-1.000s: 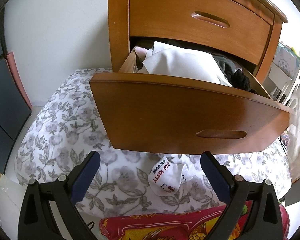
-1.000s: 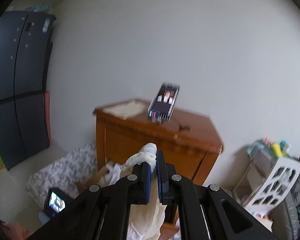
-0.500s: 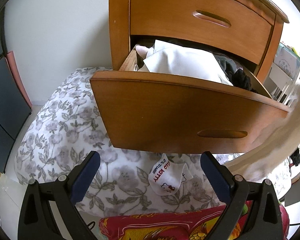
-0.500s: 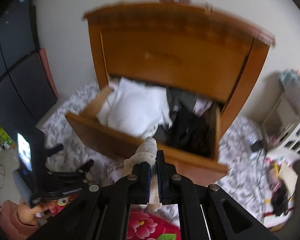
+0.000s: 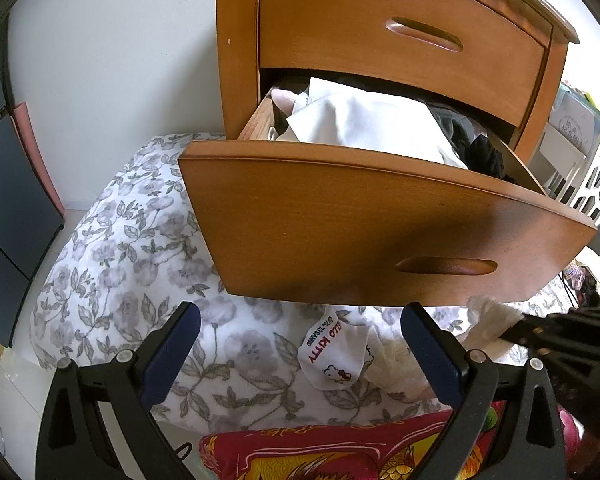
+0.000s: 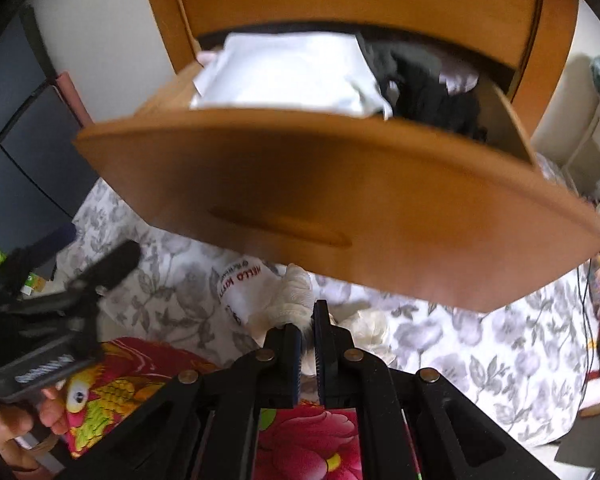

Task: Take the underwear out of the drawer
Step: 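Lower the cream cloth onto the bedspread beside the sock, open right gripper, then withdraw the right gripper while bringing the left gripper to the drawer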

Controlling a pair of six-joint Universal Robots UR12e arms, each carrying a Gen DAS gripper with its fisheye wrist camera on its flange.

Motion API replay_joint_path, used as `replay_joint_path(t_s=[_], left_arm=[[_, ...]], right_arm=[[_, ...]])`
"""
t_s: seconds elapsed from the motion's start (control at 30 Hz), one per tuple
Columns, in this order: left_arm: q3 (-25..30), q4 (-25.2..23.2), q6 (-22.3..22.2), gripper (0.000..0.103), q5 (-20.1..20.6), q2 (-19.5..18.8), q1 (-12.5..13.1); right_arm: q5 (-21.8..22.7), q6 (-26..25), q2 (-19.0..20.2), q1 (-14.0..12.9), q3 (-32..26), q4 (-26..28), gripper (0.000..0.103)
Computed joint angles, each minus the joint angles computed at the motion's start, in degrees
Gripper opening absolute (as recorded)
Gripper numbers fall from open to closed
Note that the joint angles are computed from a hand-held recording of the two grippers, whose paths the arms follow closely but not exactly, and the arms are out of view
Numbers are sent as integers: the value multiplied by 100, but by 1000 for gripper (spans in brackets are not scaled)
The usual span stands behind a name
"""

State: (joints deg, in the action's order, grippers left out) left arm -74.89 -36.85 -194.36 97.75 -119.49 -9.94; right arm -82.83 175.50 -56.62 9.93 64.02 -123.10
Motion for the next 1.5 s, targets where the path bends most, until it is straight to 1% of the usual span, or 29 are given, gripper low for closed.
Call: replay_joint_path(t_s=[0.17,0.4,0.43,0.47,0.5,0.53,0.57,0.63,0.7,0.73,0.77,1.13,1.2,1.27,1.33,1.5], left_arm=[[-2,1,7,100,5,0,2],[-2,1,4,100,14,0,-1],[-6,2,3,100,16,1,-1],[-10,6,8,100,18,4,-1],[-15,9,14,100,21,6,1],[-7,3,10,100,21,2,0],[-13,6,10,100,19,5,3],[-7,1,5,100,18,2,1],[-16,2,-3,100,17,7,4],[-7,-3,-6,100,24,3,0],[-10,-2,-6,100,28,5,-1],[0,-24,-25,100,20,2,1],[-8,-19,-27,100,23,7,2],[-4,-29,-33,100,20,6,3],[-8,-31,-41,100,33,10,2],[-9,-20,-57,100,117,15,-13]], right_arm=[[-14,261,49,-19,34,45,6],[-87,368,67,1,61,32,6],[-89,370,70,3,55,44,9],[-89,365,74,6,50,57,17],[-101,360,77,12,43,78,22],[-130,356,82,21,38,87,31],[-171,351,79,32,46,59,36],[-212,334,61,41,76,-13,38],[-230,334,58,45,85,-25,46],[-247,345,59,45,77,-13,56],[-263,361,60,47,77,-18,62],[-380,303,63,75,75,-36,79],[-377,315,56,71,88,-57,84],[-371,337,43,65,113,-117,93],[-402,356,26,70,148,-213,99],[-436,347,-30,83,258,-495,101]])
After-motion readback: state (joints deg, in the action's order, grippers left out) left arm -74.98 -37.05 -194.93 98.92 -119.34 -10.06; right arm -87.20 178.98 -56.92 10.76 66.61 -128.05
